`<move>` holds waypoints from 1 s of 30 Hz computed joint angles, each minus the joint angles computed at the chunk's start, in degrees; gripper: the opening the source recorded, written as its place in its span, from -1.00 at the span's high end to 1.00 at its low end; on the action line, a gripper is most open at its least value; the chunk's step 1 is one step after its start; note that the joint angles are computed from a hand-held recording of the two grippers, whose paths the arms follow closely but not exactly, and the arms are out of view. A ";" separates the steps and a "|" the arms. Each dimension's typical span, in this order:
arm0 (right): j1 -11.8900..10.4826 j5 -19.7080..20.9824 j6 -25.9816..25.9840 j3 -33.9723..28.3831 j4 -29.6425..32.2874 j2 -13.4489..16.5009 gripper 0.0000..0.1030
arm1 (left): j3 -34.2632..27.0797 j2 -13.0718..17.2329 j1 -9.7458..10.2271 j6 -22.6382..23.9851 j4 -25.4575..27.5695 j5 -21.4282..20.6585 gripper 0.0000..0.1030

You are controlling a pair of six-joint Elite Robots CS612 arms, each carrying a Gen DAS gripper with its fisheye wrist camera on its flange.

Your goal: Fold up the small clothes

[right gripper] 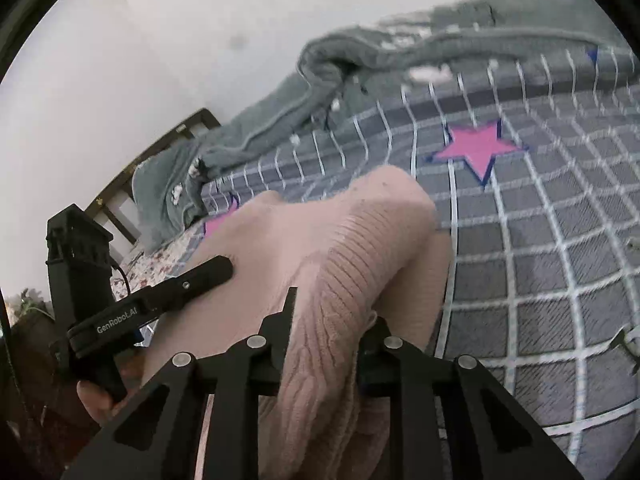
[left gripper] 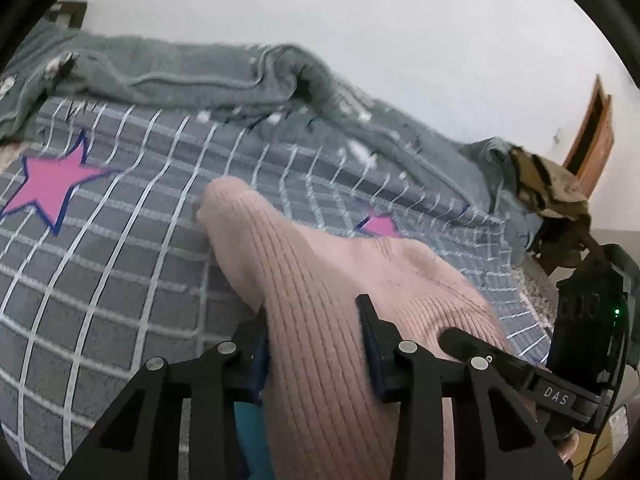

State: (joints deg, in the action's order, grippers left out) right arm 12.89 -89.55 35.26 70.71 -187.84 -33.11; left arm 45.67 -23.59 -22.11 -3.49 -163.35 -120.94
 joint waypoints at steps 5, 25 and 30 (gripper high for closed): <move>-0.15 -2.10 -0.01 2.11 -5.75 -0.97 0.56 | -1.12 0.50 -0.45 -0.18 -1.14 -1.43 0.27; 1.99 -9.68 -6.41 5.19 2.29 -3.90 0.02 | 9.95 -5.43 0.74 4.89 1.75 1.85 -0.23; 2.99 -13.16 -4.43 4.10 3.17 -3.01 0.54 | 12.69 -6.64 1.11 4.71 -0.99 1.84 -0.29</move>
